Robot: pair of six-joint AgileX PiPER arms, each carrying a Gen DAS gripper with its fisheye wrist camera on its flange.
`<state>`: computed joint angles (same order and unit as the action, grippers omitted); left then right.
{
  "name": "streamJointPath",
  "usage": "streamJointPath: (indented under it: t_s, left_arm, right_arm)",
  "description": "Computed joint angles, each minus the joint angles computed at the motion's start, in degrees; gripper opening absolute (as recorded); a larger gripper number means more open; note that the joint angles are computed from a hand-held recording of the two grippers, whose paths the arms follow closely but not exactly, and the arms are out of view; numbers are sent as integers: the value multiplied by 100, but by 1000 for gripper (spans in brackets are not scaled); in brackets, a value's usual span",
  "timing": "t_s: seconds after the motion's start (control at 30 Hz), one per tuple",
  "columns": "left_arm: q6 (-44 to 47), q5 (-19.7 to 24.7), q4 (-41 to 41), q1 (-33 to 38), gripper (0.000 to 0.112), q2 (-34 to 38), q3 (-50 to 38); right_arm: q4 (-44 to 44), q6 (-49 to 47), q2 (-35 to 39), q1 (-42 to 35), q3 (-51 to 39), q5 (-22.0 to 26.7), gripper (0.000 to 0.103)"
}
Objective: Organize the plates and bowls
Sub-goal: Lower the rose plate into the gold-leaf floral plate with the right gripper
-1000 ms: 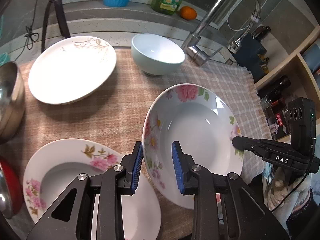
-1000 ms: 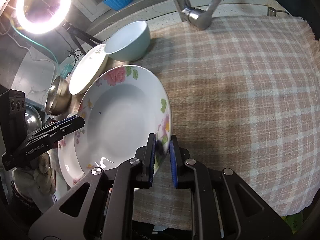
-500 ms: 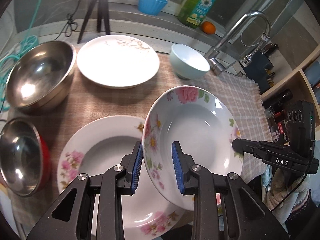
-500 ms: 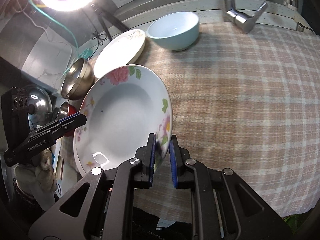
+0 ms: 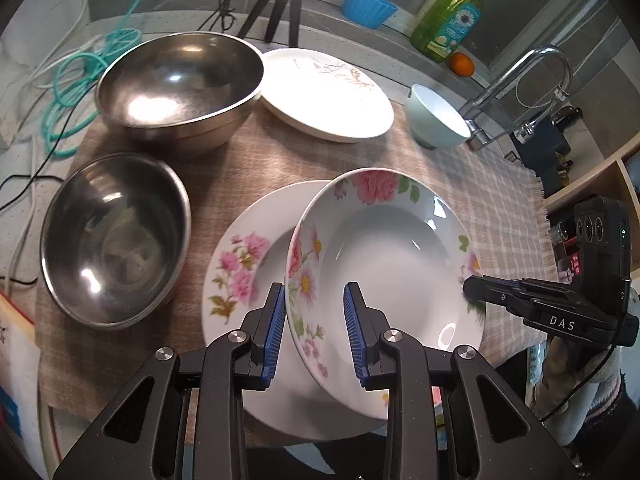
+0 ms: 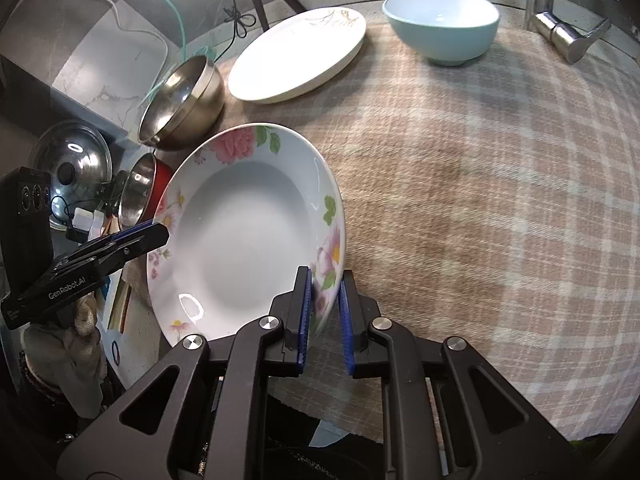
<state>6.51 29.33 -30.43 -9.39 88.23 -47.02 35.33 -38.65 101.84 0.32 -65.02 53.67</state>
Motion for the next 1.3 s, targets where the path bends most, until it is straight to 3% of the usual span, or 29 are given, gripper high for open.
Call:
streamJointPath:
  t_s: [0.7,0.93,1.3]
  left_arm:
    - [417,26,-20,435,27,-93,419]
    - [-11,-11,496,276,27,-50,394]
    - [-104,-53,627,267,27,-97,364]
  right_arm:
    - [-455,490,114,756,52,-409,15]
    - [-718,714,44,961,84,-554,16]
    - [-1316,1081,-127,1350,227,-980,20]
